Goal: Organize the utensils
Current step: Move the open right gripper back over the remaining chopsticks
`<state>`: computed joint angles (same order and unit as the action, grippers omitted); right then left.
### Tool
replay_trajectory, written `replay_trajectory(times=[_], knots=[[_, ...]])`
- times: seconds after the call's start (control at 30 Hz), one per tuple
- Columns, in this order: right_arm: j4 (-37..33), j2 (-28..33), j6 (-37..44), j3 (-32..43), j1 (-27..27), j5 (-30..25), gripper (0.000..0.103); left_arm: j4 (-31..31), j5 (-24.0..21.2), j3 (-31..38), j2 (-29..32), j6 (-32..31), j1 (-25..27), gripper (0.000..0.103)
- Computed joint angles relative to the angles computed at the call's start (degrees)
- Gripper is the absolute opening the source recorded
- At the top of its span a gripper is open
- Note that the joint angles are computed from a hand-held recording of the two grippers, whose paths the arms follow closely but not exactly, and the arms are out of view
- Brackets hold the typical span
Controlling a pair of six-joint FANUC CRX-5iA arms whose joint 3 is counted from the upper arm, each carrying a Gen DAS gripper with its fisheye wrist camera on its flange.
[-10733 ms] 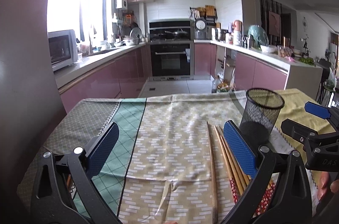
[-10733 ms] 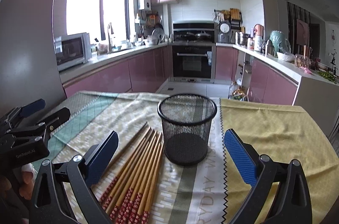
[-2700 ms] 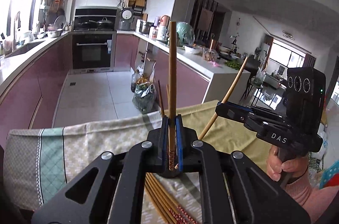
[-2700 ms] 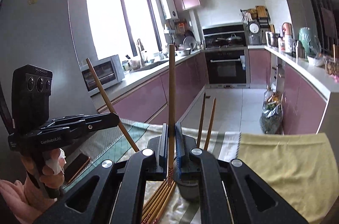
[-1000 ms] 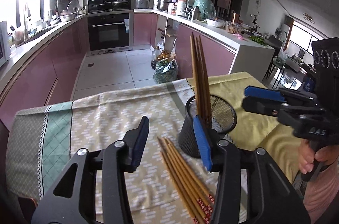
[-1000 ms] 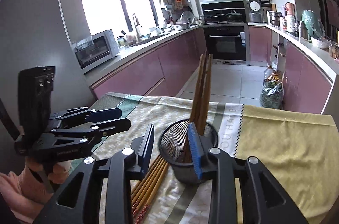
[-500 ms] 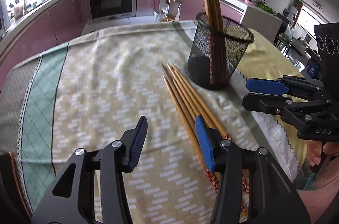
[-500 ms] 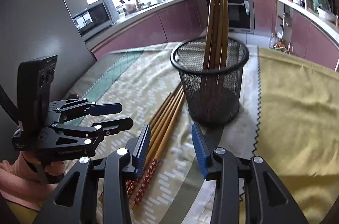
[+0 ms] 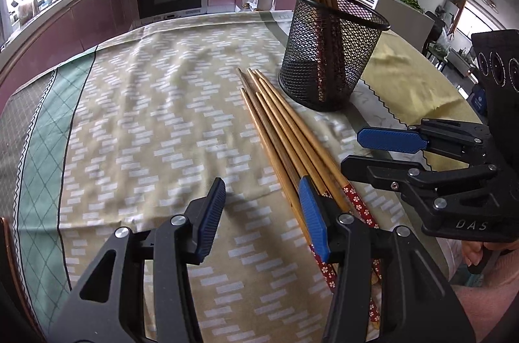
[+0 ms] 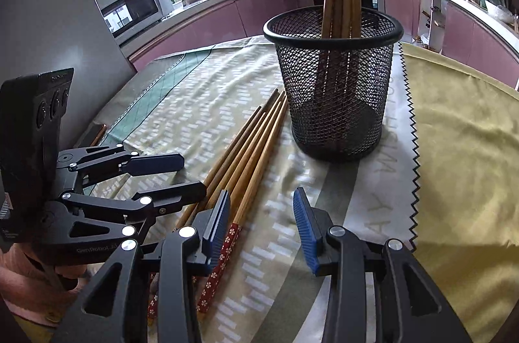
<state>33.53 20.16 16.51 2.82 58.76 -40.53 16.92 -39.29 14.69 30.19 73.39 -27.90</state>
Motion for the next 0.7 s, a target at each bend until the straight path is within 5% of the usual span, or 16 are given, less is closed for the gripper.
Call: replay_trajectory(times=[0.7], knots=[[-0.95, 4.13, 4.7, 6.36, 0.92, -8.48, 0.032, -4.35, -0.82, 1.49, 0.26, 3.04, -0.24, 0.043]])
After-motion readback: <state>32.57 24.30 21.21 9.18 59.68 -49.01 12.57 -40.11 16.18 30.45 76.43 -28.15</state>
